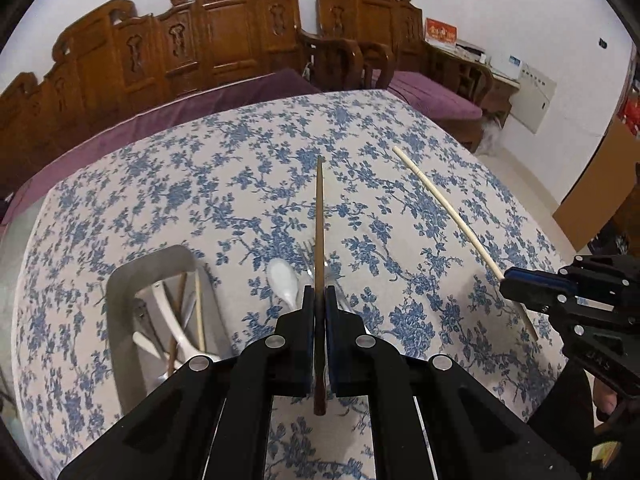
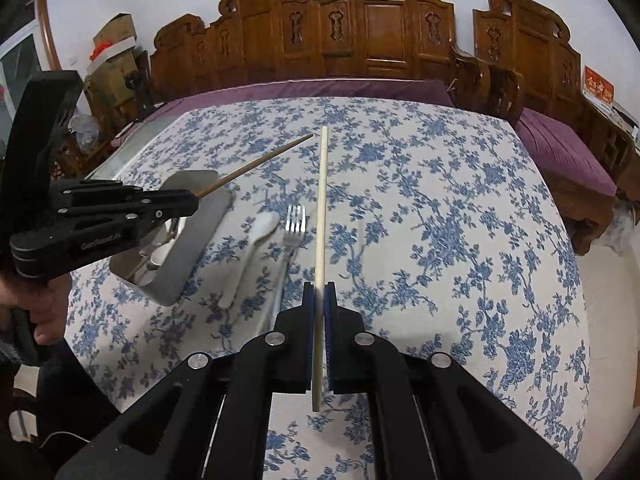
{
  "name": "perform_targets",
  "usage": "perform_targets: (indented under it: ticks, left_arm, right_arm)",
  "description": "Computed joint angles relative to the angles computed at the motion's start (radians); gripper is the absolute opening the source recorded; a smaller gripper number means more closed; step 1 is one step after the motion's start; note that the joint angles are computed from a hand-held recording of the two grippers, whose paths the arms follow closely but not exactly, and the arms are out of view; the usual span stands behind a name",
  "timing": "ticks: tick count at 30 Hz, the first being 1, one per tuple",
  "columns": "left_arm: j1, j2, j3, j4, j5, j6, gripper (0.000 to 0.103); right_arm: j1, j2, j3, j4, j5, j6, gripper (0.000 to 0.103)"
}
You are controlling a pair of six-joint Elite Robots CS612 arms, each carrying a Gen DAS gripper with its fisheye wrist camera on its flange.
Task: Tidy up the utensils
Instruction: 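Lift both chopsticks and carry them over the grey tray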
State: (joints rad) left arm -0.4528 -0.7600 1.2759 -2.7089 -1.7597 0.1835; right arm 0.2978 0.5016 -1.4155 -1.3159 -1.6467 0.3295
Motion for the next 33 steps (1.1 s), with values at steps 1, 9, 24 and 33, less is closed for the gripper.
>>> perform_targets:
  ticks: [1, 9, 24, 33]
  left_arm:
    - [0.005, -0.004, 0.005, -0.006, -0.003, -0.005, 0.004]
    - [0.044, -0.021, 0.034, -0.023, 0.003, -0.038, 0.004]
    - [0.099, -0.014, 0.052, 0.000, 0.047, -0.081, 0.004]
    - [0.116, 0.017, 0.018, 0.039, 0.065, -0.112, 0.004]
  right_arm:
    - [0.002, -0.003, 0.006, -0.005, 0.003, -0.001, 0.006]
    - [0.019, -0.031, 0.070, -0.050, 0.021, -0.025, 0.006]
    - [0.046, -0.069, 0.178, -0.104, 0.065, -0.062, 0.006]
    - [0.057, -0.096, 0.245, -0.140, 0.092, -0.087, 0.006]
